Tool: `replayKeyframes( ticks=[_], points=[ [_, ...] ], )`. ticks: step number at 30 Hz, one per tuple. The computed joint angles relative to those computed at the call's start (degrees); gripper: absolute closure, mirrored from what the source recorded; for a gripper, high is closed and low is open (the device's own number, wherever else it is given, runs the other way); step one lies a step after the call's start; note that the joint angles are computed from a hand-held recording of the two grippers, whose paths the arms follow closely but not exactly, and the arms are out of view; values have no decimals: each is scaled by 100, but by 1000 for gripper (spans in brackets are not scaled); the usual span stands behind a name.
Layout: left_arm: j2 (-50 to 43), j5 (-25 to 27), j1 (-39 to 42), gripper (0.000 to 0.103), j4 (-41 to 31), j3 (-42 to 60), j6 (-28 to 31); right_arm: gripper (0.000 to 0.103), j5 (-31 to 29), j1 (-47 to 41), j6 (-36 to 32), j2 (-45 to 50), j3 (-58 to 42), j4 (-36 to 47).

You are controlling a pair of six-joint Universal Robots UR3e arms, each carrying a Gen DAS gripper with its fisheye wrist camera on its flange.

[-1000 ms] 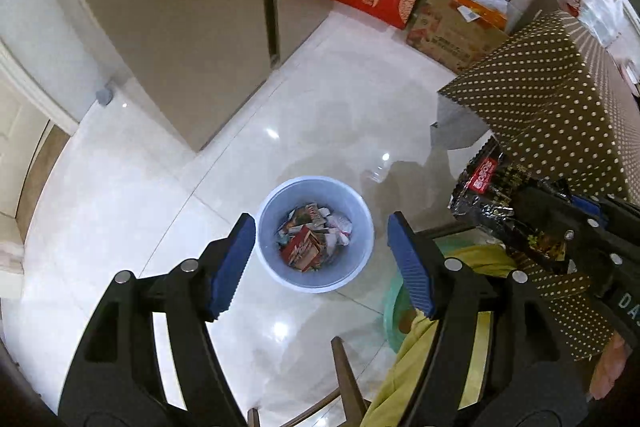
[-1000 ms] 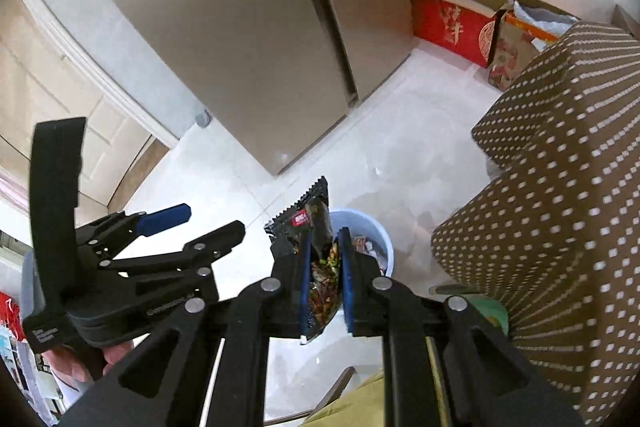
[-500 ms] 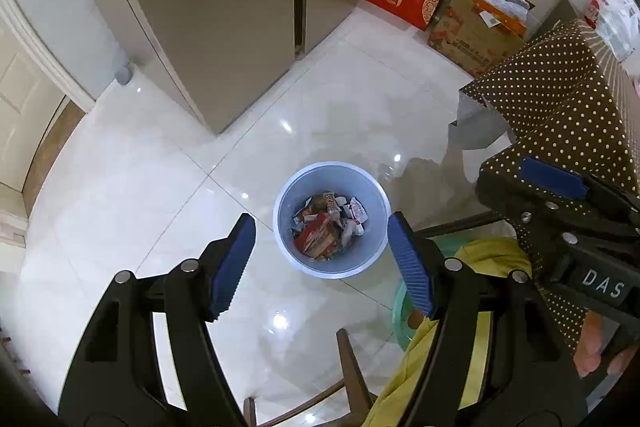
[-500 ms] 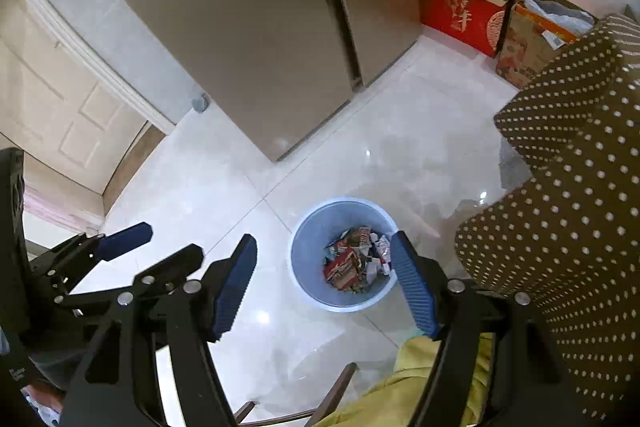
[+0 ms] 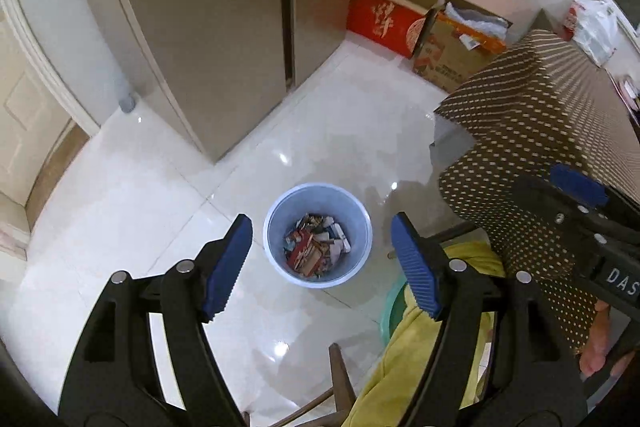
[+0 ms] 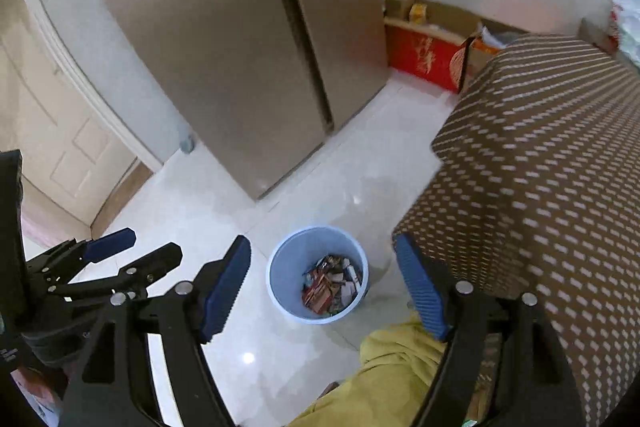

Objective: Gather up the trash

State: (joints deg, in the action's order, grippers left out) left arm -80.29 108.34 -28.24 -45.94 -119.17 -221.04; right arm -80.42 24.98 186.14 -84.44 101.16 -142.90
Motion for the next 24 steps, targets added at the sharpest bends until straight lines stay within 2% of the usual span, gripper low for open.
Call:
replayKeyframes(
  ticks=[4, 11, 19, 24],
  points=[
    [-14, 368, -610, 30, -201, 363, -449, 24, -292, -113, -54, -972, 741, -300],
    [-484, 1592, -2082, 27, -984, 1523, -1496, 18, -519, -308, -131, -2566, 1657, -387],
    [-1083, 2718, -3355, 23, -1889, 2789, -2122, 13, -918, -331, -111, -4237, 2123, -24],
    [-1292, 3138, -3834, 23, -2092, 3281, -2228, 12, -1183, -212, 34, -4878, 2127, 138]
  ],
)
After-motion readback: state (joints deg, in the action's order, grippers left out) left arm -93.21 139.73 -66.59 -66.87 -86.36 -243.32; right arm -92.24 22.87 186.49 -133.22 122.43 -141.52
